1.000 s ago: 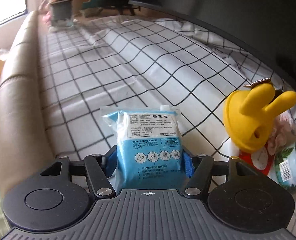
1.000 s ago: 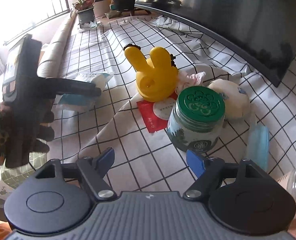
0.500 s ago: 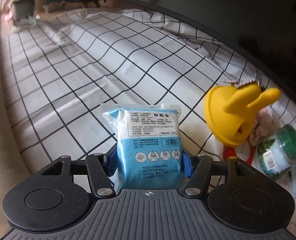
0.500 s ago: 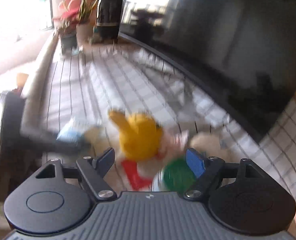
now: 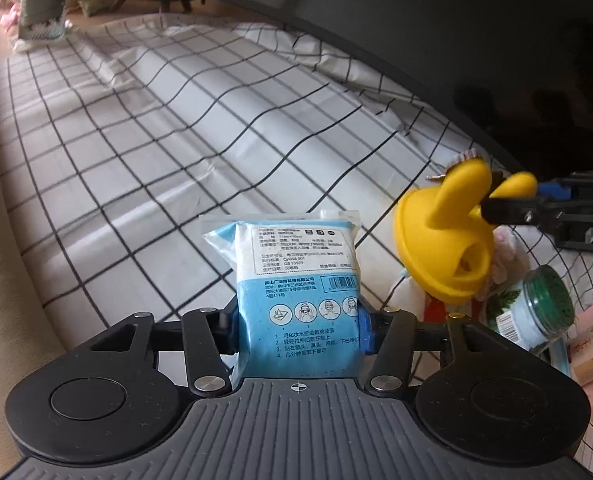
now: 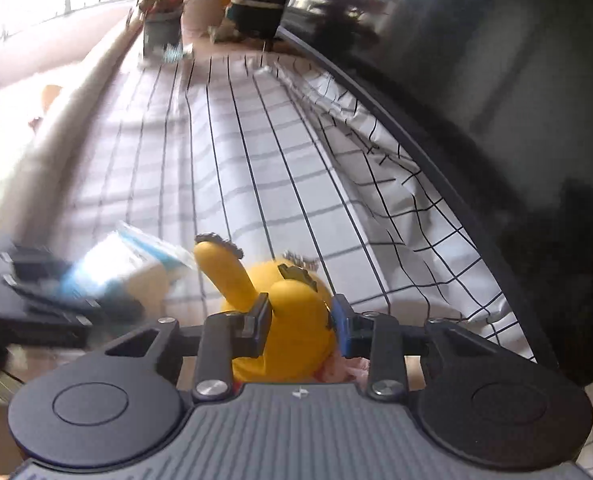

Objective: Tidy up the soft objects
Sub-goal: 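Grasp the yellow rabbit-ear toy with the right tool while the left tool holds the blue packet, then carry the blue packet and yellow toy over the pink box and release both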

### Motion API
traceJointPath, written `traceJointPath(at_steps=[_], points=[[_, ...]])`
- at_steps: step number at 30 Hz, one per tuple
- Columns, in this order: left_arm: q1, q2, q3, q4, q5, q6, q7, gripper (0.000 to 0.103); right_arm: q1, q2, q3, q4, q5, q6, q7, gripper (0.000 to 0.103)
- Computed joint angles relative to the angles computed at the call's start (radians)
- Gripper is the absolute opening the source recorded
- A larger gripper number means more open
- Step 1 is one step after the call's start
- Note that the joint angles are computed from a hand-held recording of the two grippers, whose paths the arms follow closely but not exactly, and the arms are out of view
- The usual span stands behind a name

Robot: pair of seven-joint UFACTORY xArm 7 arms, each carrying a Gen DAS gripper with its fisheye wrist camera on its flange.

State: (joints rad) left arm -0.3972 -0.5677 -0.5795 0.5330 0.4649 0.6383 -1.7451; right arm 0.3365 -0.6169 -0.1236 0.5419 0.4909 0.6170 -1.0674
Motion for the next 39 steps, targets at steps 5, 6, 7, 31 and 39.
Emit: traceJointPath(at_steps=[5, 6, 7, 31, 39], points=[[0.01, -0.002, -0.006, 0.053, 0.017, 0.057, 0.018, 0.056, -0.022, -0.05, 0.008, 0.044, -0.009, 0.069, 0.064, 0.026], [0.015, 0.0, -0.011, 0.071, 0.026, 0.069, 0.023, 0.056, -0.024, -0.061, 0.006, 0.051, -0.01, 0.076, 0.069, 0.024], [0.019, 0.005, -0.014, 0.086, 0.034, 0.077, 0.027, 0.056, -0.024, -0.065, 0.002, 0.063, -0.009, 0.084, 0.075, 0.022], [-0.027, 0.4, -0.067, 0.546, 0.373, 0.226, 0.002, 0.056, -0.183, -0.264, -0.21, 0.209, -0.069, 0.233, 0.077, 0.016], [-0.17, 0.711, -0.043, 0.857, 0.538, 0.288, 0.061, 0.056, -0.278, -0.255, -0.34, 0.256, -0.085, 0.233, 0.006, 0.016]])
